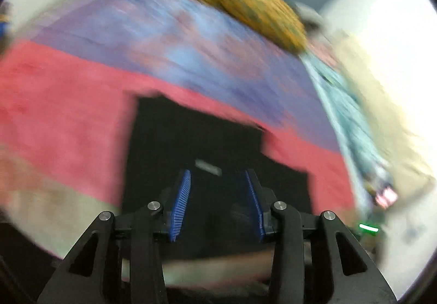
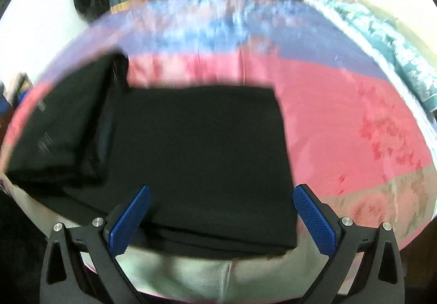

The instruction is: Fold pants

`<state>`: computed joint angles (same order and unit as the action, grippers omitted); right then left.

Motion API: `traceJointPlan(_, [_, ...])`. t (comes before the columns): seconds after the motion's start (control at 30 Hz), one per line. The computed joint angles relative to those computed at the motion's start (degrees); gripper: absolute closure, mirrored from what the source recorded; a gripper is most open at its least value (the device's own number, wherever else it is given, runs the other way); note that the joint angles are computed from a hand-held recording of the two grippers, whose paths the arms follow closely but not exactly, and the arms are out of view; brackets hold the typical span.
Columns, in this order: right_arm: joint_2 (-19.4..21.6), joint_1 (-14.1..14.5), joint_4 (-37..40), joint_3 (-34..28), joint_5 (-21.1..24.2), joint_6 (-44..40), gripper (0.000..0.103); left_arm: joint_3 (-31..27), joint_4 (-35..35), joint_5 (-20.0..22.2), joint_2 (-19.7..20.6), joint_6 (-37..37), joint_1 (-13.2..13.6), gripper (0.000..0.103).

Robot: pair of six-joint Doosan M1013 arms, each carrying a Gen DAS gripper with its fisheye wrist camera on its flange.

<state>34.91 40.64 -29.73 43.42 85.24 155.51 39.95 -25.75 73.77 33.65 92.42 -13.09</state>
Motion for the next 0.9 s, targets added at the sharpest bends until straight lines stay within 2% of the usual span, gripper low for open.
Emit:
traceJointPlan(0.03, [-1.4,0.5,-2.5,1.9,-3.9,1.8,0.000,2.2,2.8,-3.2,-1.1,0.3,0.0,0.073])
traceJointPlan(0.07, [-2.8,0.8,-4.6,3.9,-7.9,3.8,0.000,3.9,5.4,-4.7,-1.5,1.9,-0.2,0.086])
traceJointPlan(0.1, [-4.0,1.0,-5.7,5.6,-11.4,5.5,0.000,4.2,6.9,-3.4,-1.2,3.7,-0.7,0.098])
traceJointPlan(0.13, [-5.2,0.9,-6.1,7.6,-15.7,7.5,0.000,3.4,8.5,0.1,0.0,5.8,-1.3,0.098])
traceJointPlan(0.17, [-6.9,0.5,-5.1,10.8,-22.5,10.7,0.000,3.4,9.6,2.3,0.6,7.5,-1.9,0.098])
traceJointPlan(0.2, [-8.1,-0.1,-3.4,13.2,-27.8,12.8,0.000,5.7,11.3,1.7,0.0,10.4,-2.7,0.098])
traceJointPlan(0.23, [-9.5,-0.9,-0.6,16.3,-35.1,15.3,0.000,8.0,11.9,-0.5,-0.9,12.1,-3.2,0.098])
traceJointPlan(0.3, [-10.8,-2.0,3.8,19.8,-44.8,16.8,0.003,11.2,11.7,-4.9,-2.4,13.4,-3.1,0.099])
traceJointPlan(0.37, [-11.0,-3.2,10.7,21.3,-52.4,13.9,0.008,10.2,8.9,-3.9,-1.7,12.9,-2.2,0.099])
traceJointPlan(0.4, [-11.0,-3.8,14.3,21.6,-54.4,11.8,0.008,10.0,7.1,-3.4,-1.5,12.9,-1.6,0.098])
traceJointPlan(0.47, [-10.1,-5.3,23.4,20.7,-55.7,7.0,0.008,11.6,4.8,-4.5,-2.1,13.8,-1.2,0.098])
traceJointPlan(0.53, [-8.9,-7.3,35.8,19.5,-54.4,-0.5,0.009,13.4,3.4,-6.2,-3.0,15.2,-1.2,0.098])
traceJointPlan(0.6, [-6.9,-9.1,45.1,17.0,-49.4,-6.4,0.016,14.7,2.4,-7.2,-3.6,16.5,-0.8,0.098])
traceJointPlan(0.63, [-5.5,-9.6,46.8,14.9,-45.4,-8.6,0.017,14.8,2.1,-7.2,-3.6,16.4,-0.8,0.098])
traceJointPlan(0.7, [-3.6,-10.2,48.1,12.0,-40.0,-11.0,0.021,14.4,1.1,-6.6,-3.3,15.9,-0.5,0.098])
traceJointPlan(0.8, [-2.4,-10.7,51.8,11.6,-41.4,-14.0,0.021,14.9,-0.4,-6.5,-3.5,15.6,-0.1,0.098])
traceJointPlan(0.9, [-1.5,-11.6,62.6,12.3,-45.9,-20.5,0.021,15.2,-1.2,-6.6,-3.6,15.8,0.0,0.098])
